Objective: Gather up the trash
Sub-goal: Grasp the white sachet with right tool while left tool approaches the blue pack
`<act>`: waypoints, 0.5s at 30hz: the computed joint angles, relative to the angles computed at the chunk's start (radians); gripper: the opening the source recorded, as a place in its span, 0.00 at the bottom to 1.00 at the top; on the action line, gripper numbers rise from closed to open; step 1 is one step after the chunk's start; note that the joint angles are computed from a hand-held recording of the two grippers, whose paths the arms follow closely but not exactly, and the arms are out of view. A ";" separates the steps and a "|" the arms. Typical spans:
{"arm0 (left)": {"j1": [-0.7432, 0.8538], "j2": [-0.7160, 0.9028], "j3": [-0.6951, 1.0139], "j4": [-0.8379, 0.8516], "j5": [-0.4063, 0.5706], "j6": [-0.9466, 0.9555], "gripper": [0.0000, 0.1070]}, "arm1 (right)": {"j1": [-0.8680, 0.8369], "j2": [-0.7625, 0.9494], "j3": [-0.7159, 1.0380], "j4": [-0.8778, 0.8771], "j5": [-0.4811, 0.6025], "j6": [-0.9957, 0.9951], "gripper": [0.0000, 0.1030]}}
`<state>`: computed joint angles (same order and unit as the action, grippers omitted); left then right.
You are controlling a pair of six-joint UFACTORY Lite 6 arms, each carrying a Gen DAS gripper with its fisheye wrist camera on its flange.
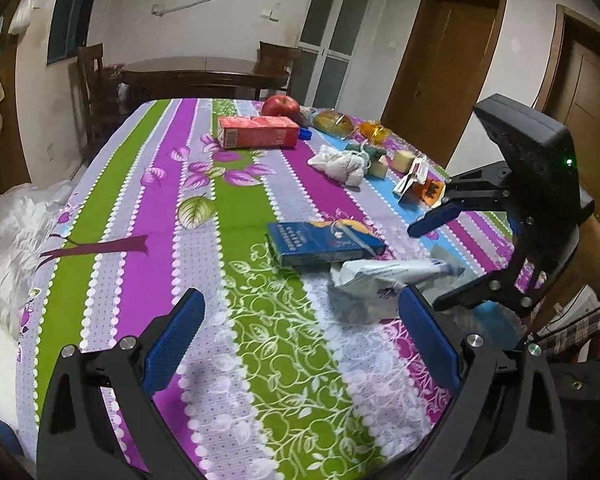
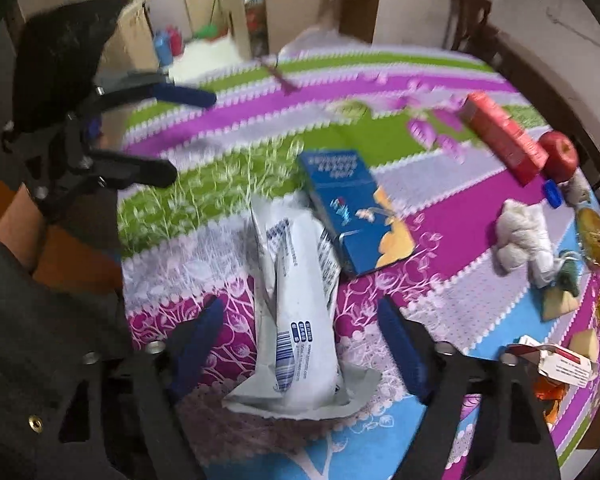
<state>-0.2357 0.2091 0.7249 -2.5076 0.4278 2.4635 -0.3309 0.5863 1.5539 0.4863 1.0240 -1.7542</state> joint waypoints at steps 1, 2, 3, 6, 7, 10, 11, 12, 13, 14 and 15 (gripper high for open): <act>0.004 0.005 0.005 0.013 -0.002 -0.008 0.88 | 0.015 0.005 -0.004 -0.023 -0.016 0.018 0.68; 0.007 0.015 0.016 0.029 -0.008 -0.017 0.88 | 0.024 0.010 -0.007 -0.032 -0.028 0.028 0.66; 0.007 0.025 0.027 0.038 -0.014 -0.020 0.88 | 0.033 0.017 -0.012 -0.046 -0.038 0.039 0.62; 0.000 0.065 0.076 0.064 -0.040 -0.026 0.88 | 0.049 0.021 -0.063 -0.059 -0.095 0.035 0.49; -0.004 0.077 0.094 0.069 -0.053 -0.028 0.88 | 0.052 0.022 -0.077 -0.054 -0.112 0.029 0.47; -0.012 0.116 0.154 0.119 -0.084 -0.052 0.88 | 0.011 -0.021 -0.149 0.015 -0.135 -0.042 0.42; -0.014 0.127 0.170 0.139 -0.091 -0.059 0.88 | -0.013 -0.043 -0.177 0.040 -0.136 -0.066 0.41; -0.015 0.148 0.202 0.190 -0.102 -0.084 0.88 | -0.039 -0.060 -0.199 0.053 -0.130 -0.083 0.33; -0.017 0.165 0.227 0.235 -0.109 -0.105 0.88 | -0.062 -0.074 -0.213 0.060 -0.119 -0.093 0.32; -0.019 0.184 0.258 0.293 -0.119 -0.130 0.88 | -0.097 -0.089 -0.229 0.076 -0.103 -0.110 0.32; -0.027 0.212 0.301 0.358 -0.141 -0.151 0.88 | -0.134 -0.097 -0.235 0.089 -0.081 -0.125 0.32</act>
<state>-0.2628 0.4208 1.0255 -2.1495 0.2871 2.3123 -0.4647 0.4898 1.3186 0.5750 0.9427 -1.8787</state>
